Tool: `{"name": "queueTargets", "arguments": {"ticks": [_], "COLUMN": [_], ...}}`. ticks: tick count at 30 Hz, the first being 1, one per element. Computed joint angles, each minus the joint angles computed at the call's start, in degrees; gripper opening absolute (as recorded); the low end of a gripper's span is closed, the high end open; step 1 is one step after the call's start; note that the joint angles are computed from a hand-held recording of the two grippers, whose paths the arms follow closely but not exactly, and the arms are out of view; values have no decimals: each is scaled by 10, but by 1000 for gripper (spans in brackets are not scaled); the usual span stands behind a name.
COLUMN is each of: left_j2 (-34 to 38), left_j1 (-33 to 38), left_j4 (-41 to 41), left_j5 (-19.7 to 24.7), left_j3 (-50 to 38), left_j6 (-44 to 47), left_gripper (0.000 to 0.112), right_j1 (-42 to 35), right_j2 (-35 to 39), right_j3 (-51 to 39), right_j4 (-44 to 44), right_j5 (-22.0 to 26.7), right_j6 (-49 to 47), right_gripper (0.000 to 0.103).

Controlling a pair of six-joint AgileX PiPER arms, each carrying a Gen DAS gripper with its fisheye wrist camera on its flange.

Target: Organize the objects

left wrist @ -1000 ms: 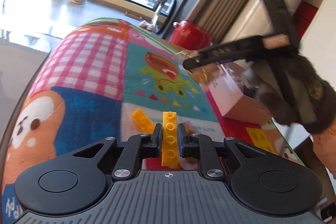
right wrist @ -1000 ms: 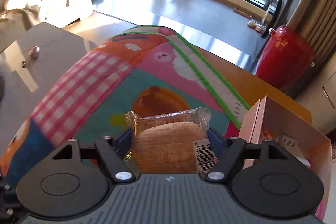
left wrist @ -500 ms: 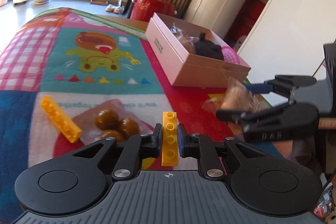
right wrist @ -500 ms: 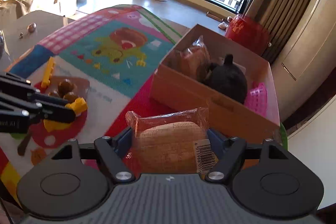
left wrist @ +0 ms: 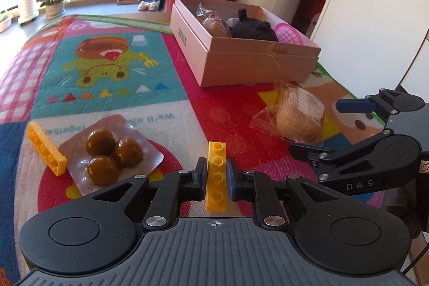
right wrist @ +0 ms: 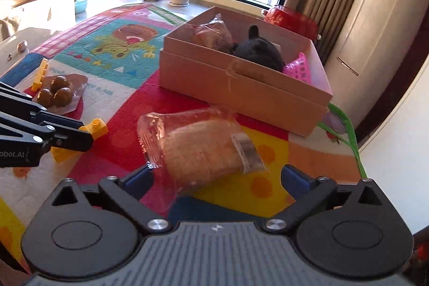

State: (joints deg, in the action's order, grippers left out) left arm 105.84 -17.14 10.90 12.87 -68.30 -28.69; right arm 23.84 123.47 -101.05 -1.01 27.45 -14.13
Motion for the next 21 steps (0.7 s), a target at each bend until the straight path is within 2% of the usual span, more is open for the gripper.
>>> {"name": "queueTargets", "arguments": {"ticks": [4, 6, 10, 16, 21], "left_j2": [8, 12, 18, 9, -6], "left_j1": [-23, -34, -47, -49, -36], "left_j4": [102, 149, 181, 153, 124], "left_j5": [31, 47, 69, 72, 33], "left_j3": [-18, -26, -39, -31, 3], "left_j6": [-79, -110, -118, -88, -71], "left_gripper": [18, 20, 24, 25, 25], "right_j1": [-11, -23, -40, -55, -51], "right_j2": [-7, -10, -13, -28, -32], "right_j3": [31, 40, 41, 49, 37], "right_j4": [-26, -1, 52, 183, 223], "right_j5": [-25, -31, -21, 1, 9], "right_j6": [34, 22, -9, -123, -151], "right_gripper": [103, 103, 103, 103, 103]}}
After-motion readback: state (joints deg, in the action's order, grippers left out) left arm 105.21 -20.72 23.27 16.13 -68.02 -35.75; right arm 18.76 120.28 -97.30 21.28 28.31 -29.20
